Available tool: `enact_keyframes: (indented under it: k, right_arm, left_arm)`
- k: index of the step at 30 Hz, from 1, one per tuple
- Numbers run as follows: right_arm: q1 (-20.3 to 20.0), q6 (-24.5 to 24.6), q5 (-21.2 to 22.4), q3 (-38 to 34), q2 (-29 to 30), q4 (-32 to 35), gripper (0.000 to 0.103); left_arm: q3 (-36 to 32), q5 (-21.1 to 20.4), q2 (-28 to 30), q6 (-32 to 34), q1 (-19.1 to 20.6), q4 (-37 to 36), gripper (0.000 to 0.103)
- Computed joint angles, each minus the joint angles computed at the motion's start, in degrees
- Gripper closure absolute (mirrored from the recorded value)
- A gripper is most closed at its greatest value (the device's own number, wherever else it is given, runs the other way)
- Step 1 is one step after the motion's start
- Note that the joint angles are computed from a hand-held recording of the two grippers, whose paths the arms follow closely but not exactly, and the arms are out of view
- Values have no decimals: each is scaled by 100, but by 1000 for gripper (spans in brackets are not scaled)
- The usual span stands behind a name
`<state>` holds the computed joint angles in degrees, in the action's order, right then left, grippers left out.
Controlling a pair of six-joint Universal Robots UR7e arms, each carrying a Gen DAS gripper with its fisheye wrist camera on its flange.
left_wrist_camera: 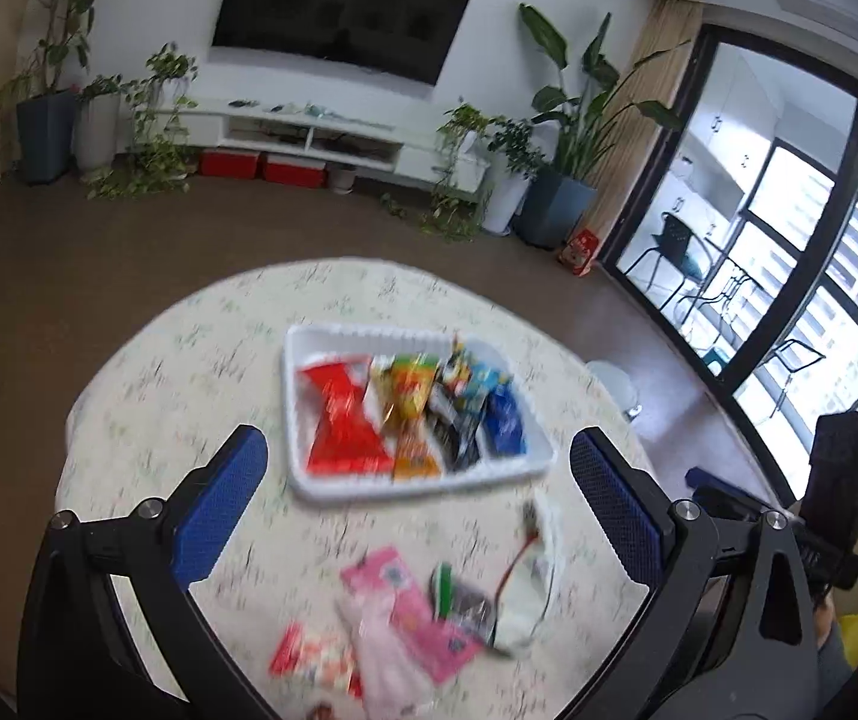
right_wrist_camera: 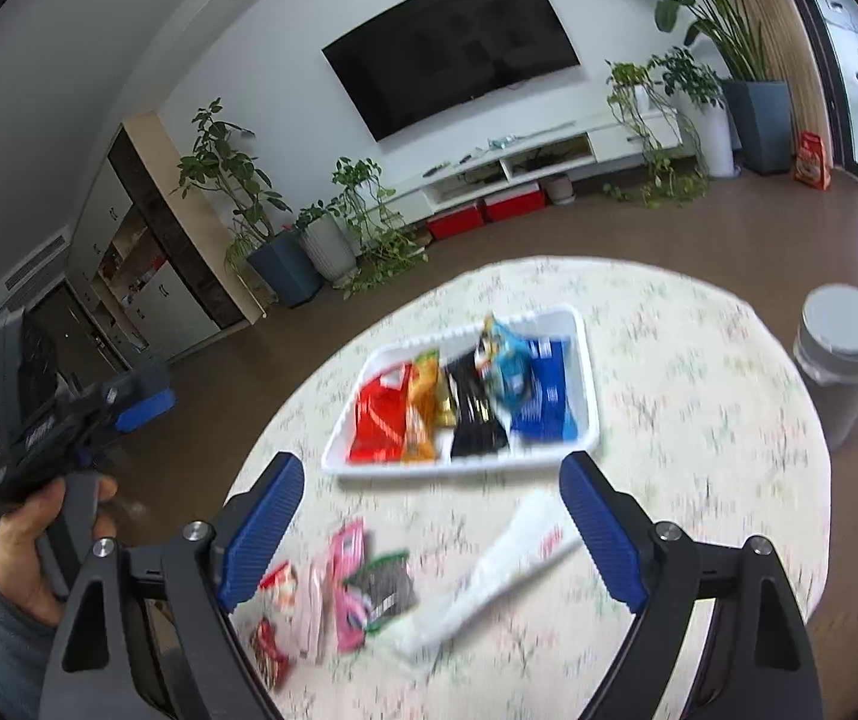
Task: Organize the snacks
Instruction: 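Withdraw both tools from the tray back toward the snack pile, then grasp the red-gold heart wafer with the left gripper while the right grasps the white long packet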
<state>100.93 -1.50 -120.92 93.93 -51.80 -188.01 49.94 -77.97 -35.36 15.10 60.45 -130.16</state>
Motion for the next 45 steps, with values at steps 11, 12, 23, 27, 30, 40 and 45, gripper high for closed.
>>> enact_keyframes:
  k: [11,12,23,27,30,40,45]
  right_arm:
    - [56,509,32,819,-40,-193,14]
    - [60,485,41,870,-24,-248,14]
    - [-39,537,257,1155,-12,-384,14]
    - [-55,490,230,1165,30,-401,14]
    - [-58,487,227,1159,40,-369,14]
    - [15,448,-75,1092,102,-288,14]
    - [59,409,-232,1036,151,-280,14]
  left_arm:
    - [2611,1705,-1302,-2127,263,90,1]
    - [2644,1817,-1304,-2449,284,243,2]
    - [2786,2438,-1074,-3108,172,602,5]
    - [2888,2375,-1065,-2853,202,259,10]
    - [2888,2173,-1123,-2631,243,188,25]
    - [2998,2659,-980,-1643,26,359,28]
    - [3002,2579,-1005,-1444,63,220,38]
